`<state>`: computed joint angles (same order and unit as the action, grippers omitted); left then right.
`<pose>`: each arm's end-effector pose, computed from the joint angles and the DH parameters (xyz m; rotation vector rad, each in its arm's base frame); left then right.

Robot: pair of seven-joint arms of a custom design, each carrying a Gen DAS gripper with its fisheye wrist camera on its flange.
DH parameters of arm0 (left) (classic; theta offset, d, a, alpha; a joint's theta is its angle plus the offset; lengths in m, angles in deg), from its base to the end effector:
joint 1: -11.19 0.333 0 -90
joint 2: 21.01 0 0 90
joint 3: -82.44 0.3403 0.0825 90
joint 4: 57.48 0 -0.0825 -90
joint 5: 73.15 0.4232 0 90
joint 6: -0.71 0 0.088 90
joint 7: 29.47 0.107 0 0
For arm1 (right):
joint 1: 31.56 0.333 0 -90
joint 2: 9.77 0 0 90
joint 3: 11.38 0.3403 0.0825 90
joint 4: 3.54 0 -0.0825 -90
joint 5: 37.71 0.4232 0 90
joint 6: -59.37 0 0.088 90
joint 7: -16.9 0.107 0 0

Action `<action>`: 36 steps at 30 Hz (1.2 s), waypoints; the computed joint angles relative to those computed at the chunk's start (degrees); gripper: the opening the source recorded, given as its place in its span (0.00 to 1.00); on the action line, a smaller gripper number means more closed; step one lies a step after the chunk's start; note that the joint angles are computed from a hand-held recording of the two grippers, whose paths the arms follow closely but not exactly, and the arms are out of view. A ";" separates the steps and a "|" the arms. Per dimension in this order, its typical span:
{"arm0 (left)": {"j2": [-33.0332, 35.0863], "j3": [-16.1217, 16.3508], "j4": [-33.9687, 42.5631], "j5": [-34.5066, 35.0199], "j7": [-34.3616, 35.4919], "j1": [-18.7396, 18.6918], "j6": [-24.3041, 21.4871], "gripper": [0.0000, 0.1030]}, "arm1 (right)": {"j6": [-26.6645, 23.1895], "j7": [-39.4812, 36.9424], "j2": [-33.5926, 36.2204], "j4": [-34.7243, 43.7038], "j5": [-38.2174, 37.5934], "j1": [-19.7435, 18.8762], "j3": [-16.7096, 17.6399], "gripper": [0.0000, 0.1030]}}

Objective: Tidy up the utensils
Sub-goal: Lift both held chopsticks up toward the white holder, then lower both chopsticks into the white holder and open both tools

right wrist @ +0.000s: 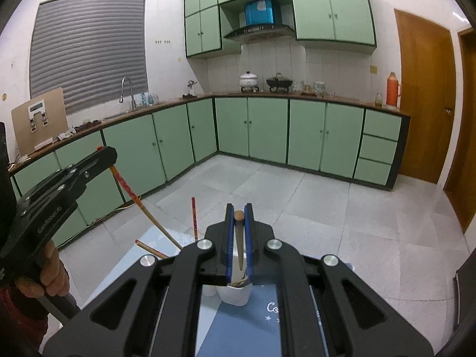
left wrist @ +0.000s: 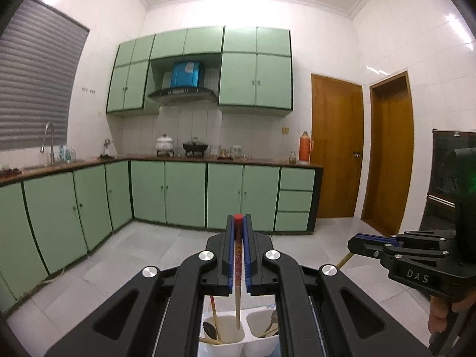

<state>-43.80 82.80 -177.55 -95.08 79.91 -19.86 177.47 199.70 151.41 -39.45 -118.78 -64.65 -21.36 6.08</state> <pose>0.4417 -0.2257 0.7679 -1.0345 1.7594 -1.5105 0.3919 0.2610 0.7805 -1.5232 1.5839 -0.8909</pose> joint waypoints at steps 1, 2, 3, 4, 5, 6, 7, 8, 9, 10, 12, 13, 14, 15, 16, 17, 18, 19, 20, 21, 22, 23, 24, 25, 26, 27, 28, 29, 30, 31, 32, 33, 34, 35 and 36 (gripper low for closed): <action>0.56 0.02 0.28 -0.02 -0.23 0.12 -0.48 0.05 | 0.10 -0.14 0.49 -0.04 0.15 0.04 -0.19 0.06; 1.35 -0.13 0.59 0.01 -0.42 0.44 -0.90 0.05 | 0.28 -0.33 1.15 -0.09 0.34 0.09 -0.46 0.06; 1.82 -0.50 0.58 0.14 -0.56 1.02 -1.00 0.05 | 0.42 -0.45 1.72 -0.12 0.56 0.23 -0.69 0.06; 2.31 -0.68 0.78 0.16 -0.55 1.39 -1.17 0.05 | 0.51 -0.54 2.27 -0.05 0.75 0.39 -0.87 0.06; 2.91 -1.06 1.05 0.26 -0.72 1.94 -1.38 0.05 | 0.68 -0.59 2.88 -0.05 0.86 0.51 -1.05 0.06; 3.70 -1.37 1.33 0.27 -0.79 2.40 -1.49 0.05 | 0.74 -0.59 3.52 0.09 0.85 0.58 -1.15 0.06; 4.33 -1.82 1.53 0.38 -0.95 3.02 -1.54 0.05 | 0.74 -0.51 3.94 0.06 0.81 0.71 -1.22 0.06; 4.94 -2.09 1.86 0.36 -0.98 3.45 -1.66 0.05 | 0.55 -0.41 4.79 0.63 0.66 0.75 -1.18 0.06; 5.65 -2.37 2.21 0.29 -1.03 3.88 -1.92 0.05 | 0.46 -0.38 5.48 0.75 0.55 0.91 -1.30 0.06; 6.30 -2.86 2.49 0.39 -1.28 4.57 -2.26 0.05 | 0.36 -0.23 5.80 0.63 0.43 1.13 -1.39 0.06; 7.39 -3.88 2.98 0.71 -1.81 6.01 -3.02 0.05 | 0.32 -0.33 6.72 0.46 0.75 1.81 -1.95 0.06; 7.69 -4.22 2.99 0.66 -1.87 6.50 -3.41 0.05 | 0.51 -0.48 7.03 0.30 1.06 2.22 -2.29 0.06; 8.19 -4.36 3.35 0.45 -1.73 6.81 -3.97 0.05 | 0.61 -0.63 7.38 0.18 1.38 2.58 -2.59 0.06; 8.69 -5.05 3.64 0.87 -2.37 7.81 -4.66 0.05 | 0.61 -0.80 7.62 0.04 1.67 2.90 -2.85 0.06; 9.11 -5.49 3.93 0.95 -2.82 8.51 -5.35 0.06 | 0.42 -0.86 8.01 0.18 1.93 3.21 -2.91 0.07; 9.56 -5.19 4.35 -0.04 -2.21 8.38 -6.09 0.06 | 0.50 -1.22 8.13 0.04 2.41 3.57 -3.34 0.08; 9.73 -5.18 4.41 -0.87 -1.76 8.52 -6.38 0.07 | 0.82 -1.41 8.03 -0.41 2.98 3.91 -3.73 0.09; 9.73 -5.44 4.27 -1.26 -1.73 8.97 -6.55 0.08 | 1.15 -1.22 7.70 -0.97 3.24 4.00 -3.92 0.09; 9.58 -5.48 4.05 -1.74 -1.30 9.20 -6.61 0.10 | 1.43 -0.95 7.33 -1.42 3.36 3.97 -3.98 0.09; 9.31 -5.67 3.68 -1.96 -1.12 9.52 -6.51 0.12 | 1.64 -0.55 6.82 -1.87 3.41 3.85 -4.00 0.10; 9.17 -5.94 3.52 -1.95 -1.26 9.90 -6.42 0.13 | 1.97 0.05 6.11 -2.45 3.35 3.63 -3.94 0.11; 8.66 -5.99 3.09 -2.20 -1.26 10.06 -6.20 0.17 | 2.14 0.39 5.69 -2.68 3.26 3.37 -3.87 0.15; 8.48 -6.04 3.01 -2.23 -1.35 10.22 -6.08 0.23 | 2.35 1.32 4.68 -3.42 2.81 2.91 -3.53 0.19; 8.07 -6.06 2.69 -2.24 -1.44 10.35 -5.78 0.26 | 2.35 1.95 3.77 -4.03 2.49 2.52 -3.26 0.21; 7.51 -6.26 2.21 -1.88 -1.86 10.69 -5.38 0.32 | 2.23 2.73 2.82 -4.64 2.10 2.07 -2.87 0.25; 6.73 -6.83 1.52 -0.83 -2.87 11.48 -4.85 0.37 | 2.10 3.42 1.97 -5.23 1.78 1.66 -2.50 0.31; 6.23 -7.15 1.15 0.15 -3.79 12.02 -4.56 0.39 | 1.87 4.09 1.13 -5.74 1.46 1.25 -2.14 0.34; 5.55 -7.13 0.59 0.72 -4.44 12.15 -4.37 0.43 | 1.37 5.17 -0.07 -6.37 0.95 0.71 -1.50 0.39; 4.62 -6.67 -0.21 0.72 -4.75 11.77 -4.13 0.46 | 1.30 5.65 -0.98 -7.02 0.76 0.46 -1.29 0.43; 3.94 -6.39 -0.76 0.99 -5.22 11.62 -4.09 0.51 | 1.36 6.02 -2.15 -7.95 0.63 0.27 -1.22 0.46; 3.06 -6.39 -1.58 1.55 -5.89 11.76 -4.05 0.54 | 1.20 6.32 -3.14 -8.57 0.52 0.01 -1.02 0.52; 1.67 -6.62 -2.92 2.40 -6.69 12.16 -3.99 0.56 | 0.81 7.13 -4.41 -9.40 0.16 -0.41 -0.32 0.58; 0.93 -6.54 -3.64 3.08 -7.23 12.15 -4.02 0.58 | 0.51 7.72 -5.54 -10.23 -0.08 -0.66 0.24 0.60; -0.11 -6.58 -4.65 3.81 -7.88 12.30 -4.07 0.63 | 0.04 8.46 -6.84 -11.11 -0.24 -0.85 0.88 0.64; -1.44 -6.70 -5.89 4.59 -8.65 12.57 -4.24 0.66 | -0.16 9.02 -7.80 -11.90 -0.17 -0.89 1.29 0.70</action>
